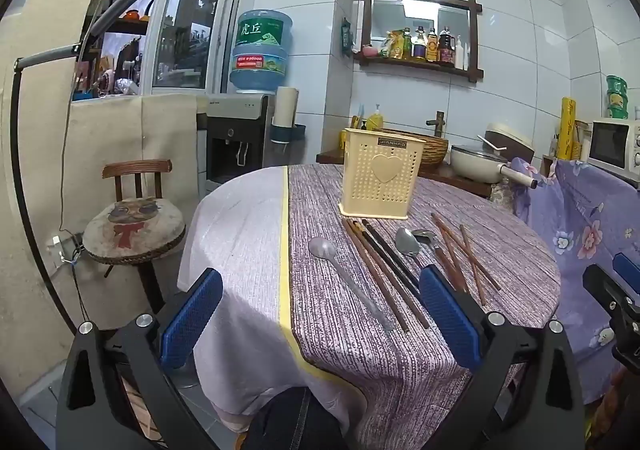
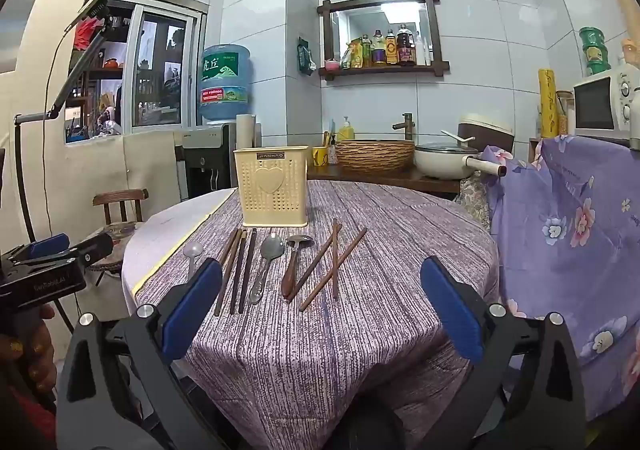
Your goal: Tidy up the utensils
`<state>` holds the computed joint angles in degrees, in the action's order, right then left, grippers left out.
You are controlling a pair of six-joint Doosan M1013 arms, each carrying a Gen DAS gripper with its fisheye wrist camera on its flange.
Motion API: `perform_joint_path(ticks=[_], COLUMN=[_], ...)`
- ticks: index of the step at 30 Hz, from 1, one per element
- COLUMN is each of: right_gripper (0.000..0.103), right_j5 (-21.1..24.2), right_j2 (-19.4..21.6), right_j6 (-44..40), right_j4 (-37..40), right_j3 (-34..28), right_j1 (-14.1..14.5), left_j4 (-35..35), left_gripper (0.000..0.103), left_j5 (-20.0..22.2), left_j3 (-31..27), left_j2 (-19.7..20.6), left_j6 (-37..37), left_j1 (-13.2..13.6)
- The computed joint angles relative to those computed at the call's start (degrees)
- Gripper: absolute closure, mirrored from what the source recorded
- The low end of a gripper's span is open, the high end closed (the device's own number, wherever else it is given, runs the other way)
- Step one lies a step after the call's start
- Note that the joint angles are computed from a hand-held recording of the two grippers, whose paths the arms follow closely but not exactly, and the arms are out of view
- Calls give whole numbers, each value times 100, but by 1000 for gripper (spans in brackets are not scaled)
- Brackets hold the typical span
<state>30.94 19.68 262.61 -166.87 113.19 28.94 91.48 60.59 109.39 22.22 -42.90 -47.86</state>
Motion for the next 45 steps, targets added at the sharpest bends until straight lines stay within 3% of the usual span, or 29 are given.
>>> perform_joint_path(ticks=[45], right_gripper=[5], right_j5=[-150], right_j2=[63], right_j6=[99], right_j4=[-57], right_j3=[-69], right_j1=[-15], left_j4=[33], left_gripper=[5], left_j5=[93], left_j3=[-16], left_j2=[2], left_j6=[-8], left_j1=[-32])
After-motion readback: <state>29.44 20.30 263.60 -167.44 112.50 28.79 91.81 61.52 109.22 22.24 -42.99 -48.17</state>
